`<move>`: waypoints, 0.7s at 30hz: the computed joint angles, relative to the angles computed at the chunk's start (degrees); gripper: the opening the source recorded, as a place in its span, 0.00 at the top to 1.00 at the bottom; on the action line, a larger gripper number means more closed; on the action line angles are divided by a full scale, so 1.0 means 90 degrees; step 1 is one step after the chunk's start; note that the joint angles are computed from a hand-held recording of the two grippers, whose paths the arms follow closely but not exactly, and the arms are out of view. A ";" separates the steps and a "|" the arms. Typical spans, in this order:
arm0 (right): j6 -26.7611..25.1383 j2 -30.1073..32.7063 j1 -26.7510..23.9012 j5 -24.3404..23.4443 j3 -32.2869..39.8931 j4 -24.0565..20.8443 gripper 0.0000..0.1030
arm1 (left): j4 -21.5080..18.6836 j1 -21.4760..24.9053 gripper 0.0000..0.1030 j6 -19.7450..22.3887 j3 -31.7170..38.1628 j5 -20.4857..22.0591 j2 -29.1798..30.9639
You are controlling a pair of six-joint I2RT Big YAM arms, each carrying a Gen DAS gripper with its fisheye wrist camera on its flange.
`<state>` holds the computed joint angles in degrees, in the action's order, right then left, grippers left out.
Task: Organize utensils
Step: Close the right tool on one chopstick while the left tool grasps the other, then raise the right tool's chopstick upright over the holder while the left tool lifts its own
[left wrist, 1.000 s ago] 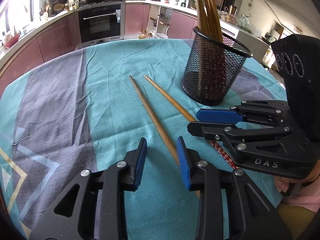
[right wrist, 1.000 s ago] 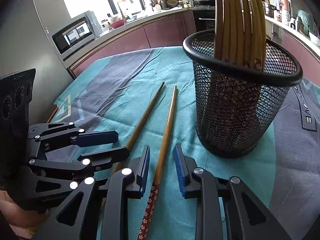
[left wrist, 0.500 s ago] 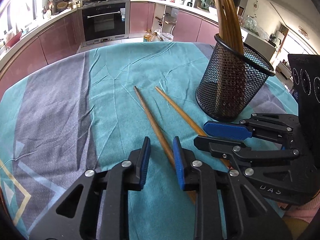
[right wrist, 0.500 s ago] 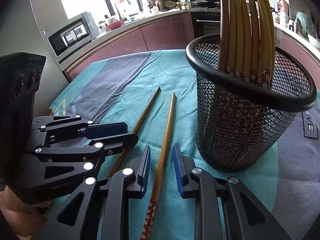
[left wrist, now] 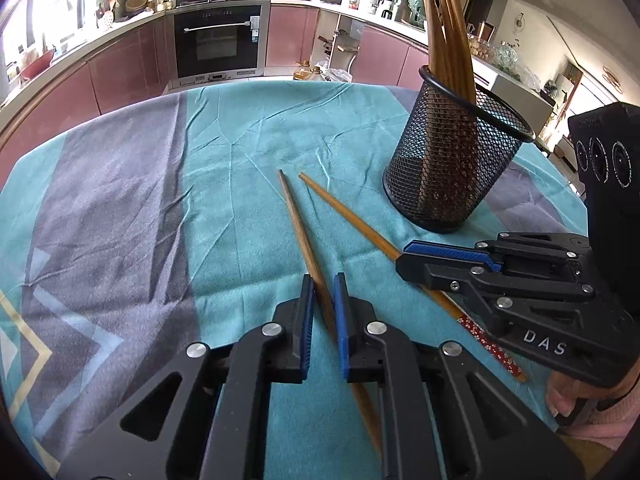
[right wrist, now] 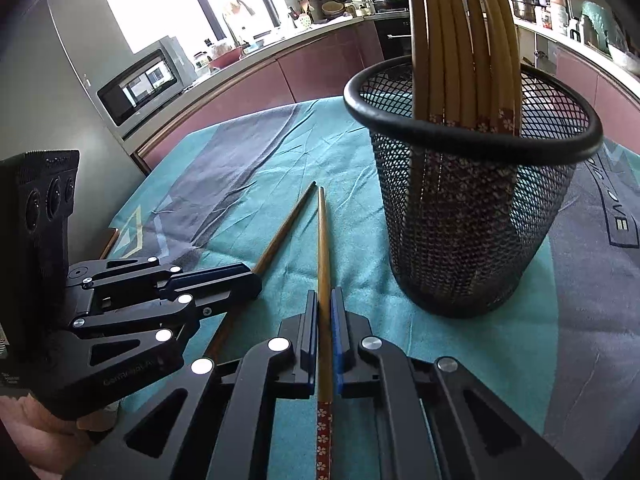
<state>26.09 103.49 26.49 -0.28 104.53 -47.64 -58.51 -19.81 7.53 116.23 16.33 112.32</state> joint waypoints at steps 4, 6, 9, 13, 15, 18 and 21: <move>-0.0102 -0.0054 0.0034 0.0027 -0.0020 -0.0163 0.94 | -0.0015 0.0036 0.90 0.0067 -0.0213 0.0100 -0.0150; -0.0176 -0.0037 0.0067 0.0124 0.0019 -0.0246 0.93 | 0.0000 0.0024 0.90 0.0152 -0.0258 0.0043 -0.0181; -0.0359 0.0036 0.0133 0.0334 0.0155 -0.0385 0.91 | -0.0053 -0.0009 0.89 0.0255 -0.0154 -0.0073 -0.0113; -0.0607 0.0170 0.0210 0.0640 0.0354 -0.0518 0.88 | -0.0092 -0.0044 0.87 0.0323 0.0037 -0.0146 0.0023; -0.0652 0.0215 0.0214 0.0727 0.0405 -0.0525 0.89 | -0.0104 -0.0061 0.87 0.0320 0.0125 -0.0181 0.0081; -0.0606 0.0249 0.0199 0.0717 0.0443 -0.0511 0.92 | -0.0041 -0.0097 0.88 0.0285 0.0143 -0.0273 0.0102; -0.0509 0.0175 0.0152 0.0593 0.0321 -0.0403 0.94 | -0.0003 -0.0097 0.90 0.0216 0.0108 -0.0281 0.0074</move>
